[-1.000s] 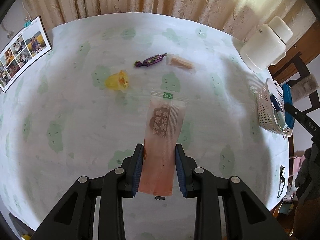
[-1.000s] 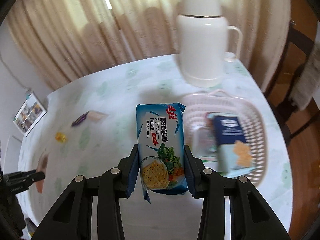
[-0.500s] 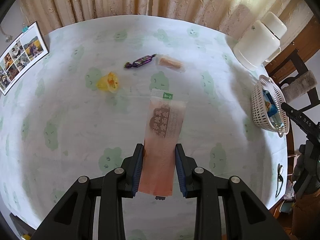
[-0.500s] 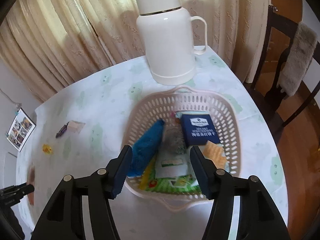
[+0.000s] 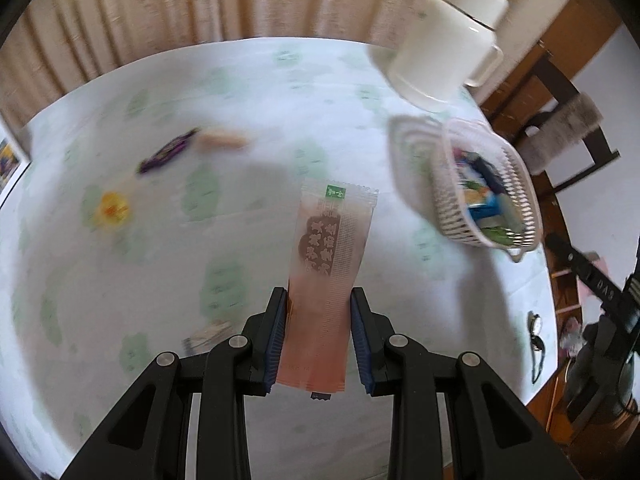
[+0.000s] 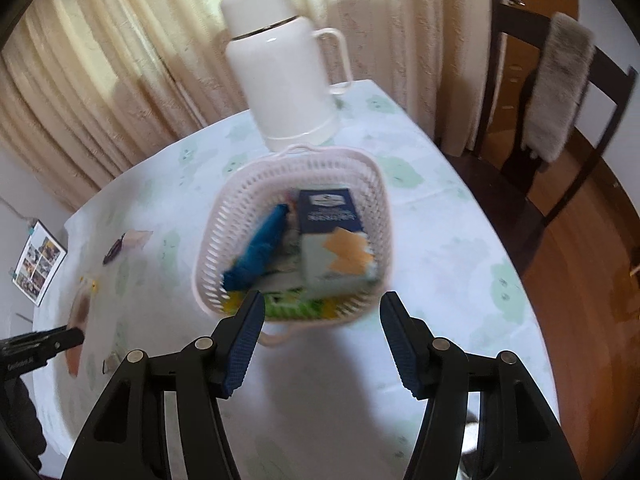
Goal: Organize snacks
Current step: 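Carry the Aji cracker pack with the right tool into the basket and release, then carry the pink snack bag with the left tool into the basket and release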
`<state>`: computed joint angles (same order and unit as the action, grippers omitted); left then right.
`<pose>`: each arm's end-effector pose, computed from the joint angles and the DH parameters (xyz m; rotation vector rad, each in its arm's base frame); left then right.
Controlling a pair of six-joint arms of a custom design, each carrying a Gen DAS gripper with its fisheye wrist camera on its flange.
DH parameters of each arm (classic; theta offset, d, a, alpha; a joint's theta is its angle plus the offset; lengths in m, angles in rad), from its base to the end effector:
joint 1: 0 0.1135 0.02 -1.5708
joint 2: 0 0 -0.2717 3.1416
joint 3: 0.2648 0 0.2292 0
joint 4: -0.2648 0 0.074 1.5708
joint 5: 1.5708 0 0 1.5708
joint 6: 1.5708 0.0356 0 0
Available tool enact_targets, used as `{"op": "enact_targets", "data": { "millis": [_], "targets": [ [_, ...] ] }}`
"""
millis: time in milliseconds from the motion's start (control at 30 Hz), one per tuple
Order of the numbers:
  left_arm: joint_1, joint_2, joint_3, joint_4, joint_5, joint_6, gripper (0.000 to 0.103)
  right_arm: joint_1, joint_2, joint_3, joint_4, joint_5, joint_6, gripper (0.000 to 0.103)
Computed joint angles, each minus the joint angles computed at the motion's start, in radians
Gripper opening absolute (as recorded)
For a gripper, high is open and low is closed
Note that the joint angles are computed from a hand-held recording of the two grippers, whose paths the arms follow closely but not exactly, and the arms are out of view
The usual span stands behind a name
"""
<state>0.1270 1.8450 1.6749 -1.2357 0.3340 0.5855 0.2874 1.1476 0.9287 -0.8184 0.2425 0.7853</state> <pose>0.3382 0.0314 0.2906 0.6861 2.7654 -0.3680 0.1871 0.0464 0.2783 0.7138 2.4616 0.0894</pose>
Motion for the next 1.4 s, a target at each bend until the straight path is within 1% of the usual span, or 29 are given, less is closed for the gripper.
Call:
{"op": "enact_targets", "data": {
  "millis": [233, 367, 633, 667, 733, 767, 833, 900, 1100, 1300, 1400],
  "targets": [
    [-0.201, -0.053, -0.046, 0.044, 0.002, -0.082, 0.028, -0.022, -0.178, -0.082, -0.104, -0.008, 0.045, 0.061],
    [-0.307, -0.055, -0.042, 0.069, -0.009, -0.133, 0.028, -0.039, -0.268, -0.117, -0.161, -0.022, 0.061, 0.061],
    [-0.452, 0.03, 0.041, 0.085, -0.029, -0.249, 0.03, -0.122, -0.404, -0.169, -0.238, -0.067, 0.037, 0.061],
    [-0.464, 0.042, 0.055, 0.087, -0.032, -0.266, 0.031, -0.135, -0.415, -0.173, -0.243, -0.074, 0.031, 0.061],
    [-0.486, 0.07, 0.079, 0.102, -0.036, -0.312, 0.051, -0.168, -0.439, -0.183, -0.252, -0.091, 0.01, 0.061],
    [-0.491, 0.079, 0.083, 0.115, -0.033, -0.327, 0.054, -0.185, -0.45, -0.189, -0.256, -0.1, 0.0, 0.061],
    [-0.504, 0.09, 0.082, 0.134, -0.061, -0.338, 0.054, -0.211, -0.464, -0.197, -0.261, -0.118, -0.015, 0.061],
    [-0.501, 0.094, 0.076, 0.127, -0.065, -0.339, 0.054, -0.218, -0.474, -0.206, -0.265, -0.127, -0.017, 0.061],
    [-0.453, 0.062, 0.019, 0.111, -0.064, -0.302, 0.054, -0.241, -0.462, -0.226, -0.231, -0.161, -0.034, 0.061],
    [-0.376, 0.026, -0.004, 0.082, -0.025, -0.264, 0.054, -0.136, -0.381, -0.218, -0.152, -0.139, 0.003, 0.061],
    [-0.365, 0.02, -0.001, 0.076, -0.019, -0.263, 0.054, -0.106, -0.356, -0.214, -0.13, -0.131, 0.009, 0.061]
  ]
}}
